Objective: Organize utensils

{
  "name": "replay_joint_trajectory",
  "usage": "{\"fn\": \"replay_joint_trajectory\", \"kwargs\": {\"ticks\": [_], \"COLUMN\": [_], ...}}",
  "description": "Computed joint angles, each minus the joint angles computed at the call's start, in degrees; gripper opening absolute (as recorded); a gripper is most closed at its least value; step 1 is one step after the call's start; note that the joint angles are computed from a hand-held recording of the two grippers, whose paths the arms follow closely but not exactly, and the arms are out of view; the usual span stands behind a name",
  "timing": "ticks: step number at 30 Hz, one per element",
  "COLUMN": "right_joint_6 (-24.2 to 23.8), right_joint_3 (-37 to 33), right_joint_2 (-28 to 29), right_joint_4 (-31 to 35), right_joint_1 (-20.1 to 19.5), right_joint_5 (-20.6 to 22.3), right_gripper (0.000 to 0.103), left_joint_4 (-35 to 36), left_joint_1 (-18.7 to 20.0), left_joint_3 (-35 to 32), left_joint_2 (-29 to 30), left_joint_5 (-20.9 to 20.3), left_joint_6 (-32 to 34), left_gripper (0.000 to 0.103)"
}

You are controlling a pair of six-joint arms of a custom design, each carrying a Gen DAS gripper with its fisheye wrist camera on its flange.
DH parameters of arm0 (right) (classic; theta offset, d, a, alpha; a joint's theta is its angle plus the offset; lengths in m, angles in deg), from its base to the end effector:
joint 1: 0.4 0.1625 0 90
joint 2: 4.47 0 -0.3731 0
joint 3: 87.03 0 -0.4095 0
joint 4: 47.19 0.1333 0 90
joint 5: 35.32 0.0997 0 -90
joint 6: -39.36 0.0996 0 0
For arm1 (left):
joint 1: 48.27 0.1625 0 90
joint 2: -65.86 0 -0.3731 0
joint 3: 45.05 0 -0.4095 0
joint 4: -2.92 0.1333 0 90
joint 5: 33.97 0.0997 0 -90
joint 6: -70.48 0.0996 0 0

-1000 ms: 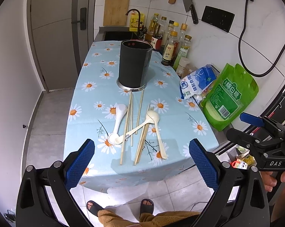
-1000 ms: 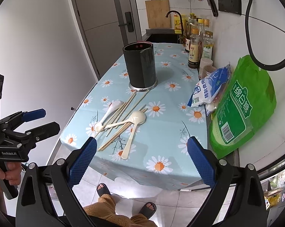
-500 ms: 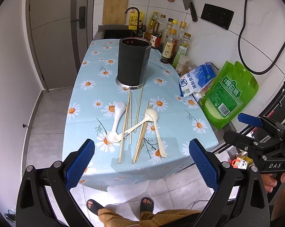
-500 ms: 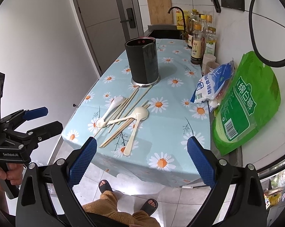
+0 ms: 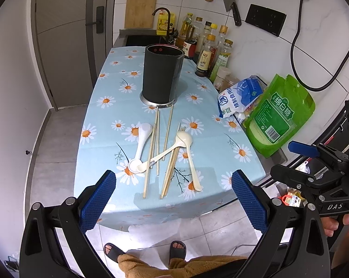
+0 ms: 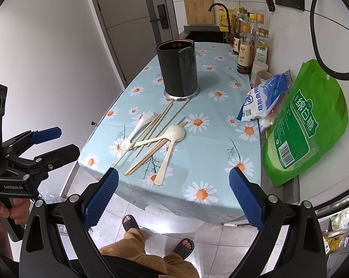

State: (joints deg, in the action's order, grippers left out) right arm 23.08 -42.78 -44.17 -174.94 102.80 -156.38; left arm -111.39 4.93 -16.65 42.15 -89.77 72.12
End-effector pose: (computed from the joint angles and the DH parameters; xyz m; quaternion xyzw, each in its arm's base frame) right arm 0.2682 -0.7849 0.3515 0.1610 -0.9124 0.2683 0.2639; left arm -0.3704 -0.8111 0.2349 0.2627 0.9058 -0.2428 0.2270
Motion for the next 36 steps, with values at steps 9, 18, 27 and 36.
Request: {"fn": "replay_joint_trajectory", "kwargs": {"ticks": [9, 18, 27, 36], "right_joint_6": [0.0, 0.0, 0.2, 1.1], "right_joint_3": [-0.6, 0.1, 0.3, -0.9], "right_joint_2": [0.4, -0.2, -0.5, -0.6], "right_joint_4": [1.0, 0.5, 0.9, 4.4], "right_joint_1": [0.0, 0.0, -0.1, -1.3], "right_joint_5": [-0.3, -0.2, 0.4, 2.4], "right_gripper": [0.095, 0.095, 0.095, 0.095], "left_joint_4": [0.4, 0.5, 0.7, 4.5], "left_joint_1": [-0.1, 0.0, -0.1, -0.4], "left_joint_3": [0.8, 1.1, 1.3, -2.1], "left_joint_2": [-0.5, -0.7, -0.9, 0.8], "left_joint_5": [-0.3, -0.3, -0.2, 0.7], "left_joint_6": [0.1, 0.0, 0.0, -2.1], "left_gripper": [0.096, 0.096, 0.096, 0.096]}}
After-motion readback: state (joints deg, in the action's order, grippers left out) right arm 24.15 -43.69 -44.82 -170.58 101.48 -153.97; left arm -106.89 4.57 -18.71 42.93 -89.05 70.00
